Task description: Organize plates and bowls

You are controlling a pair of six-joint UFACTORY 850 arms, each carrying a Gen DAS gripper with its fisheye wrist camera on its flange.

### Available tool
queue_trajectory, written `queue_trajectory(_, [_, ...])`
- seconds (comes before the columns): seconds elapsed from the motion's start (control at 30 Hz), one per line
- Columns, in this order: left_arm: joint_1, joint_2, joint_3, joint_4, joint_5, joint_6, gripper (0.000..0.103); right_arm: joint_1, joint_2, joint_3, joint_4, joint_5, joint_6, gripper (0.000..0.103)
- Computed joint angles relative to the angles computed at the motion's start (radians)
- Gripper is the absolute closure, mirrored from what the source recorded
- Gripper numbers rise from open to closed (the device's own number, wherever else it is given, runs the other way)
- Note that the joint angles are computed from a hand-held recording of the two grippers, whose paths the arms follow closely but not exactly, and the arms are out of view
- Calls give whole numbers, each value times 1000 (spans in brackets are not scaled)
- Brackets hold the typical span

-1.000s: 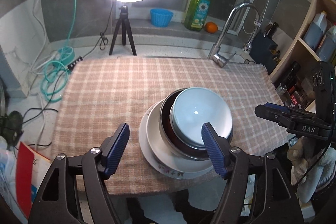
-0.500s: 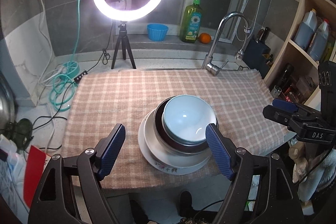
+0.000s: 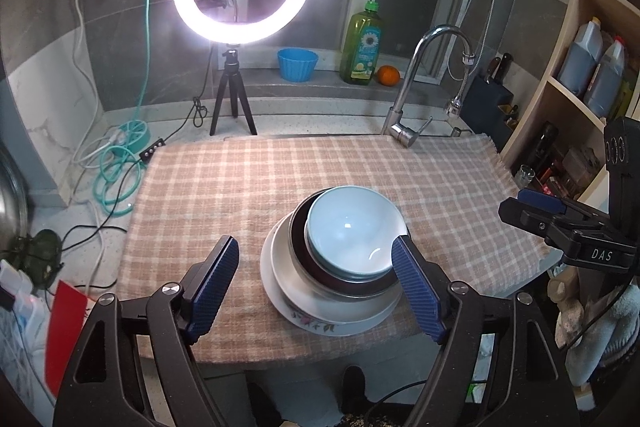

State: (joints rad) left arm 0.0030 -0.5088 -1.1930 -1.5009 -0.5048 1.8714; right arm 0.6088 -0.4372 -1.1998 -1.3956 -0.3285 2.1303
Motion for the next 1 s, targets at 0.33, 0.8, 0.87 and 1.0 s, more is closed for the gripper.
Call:
queue_trajectory(0.33, [-4,-4,-3,1,-2,-4,24,-9,-18,-21,76,5,-75,6])
queue_trajectory(0.8, [-18,-17,-23,40,46,-66,24,-14,-31,-27,71,18,-75,6])
queue_trajectory(0.87, [-18,-18,-24,42,45,-70,24,-14,-34,-31,79,16,-83,6])
queue_trajectory(1.0, [-19,-21,-28,39,40,-63,24,-16,-42,-34,86,18,-84,6])
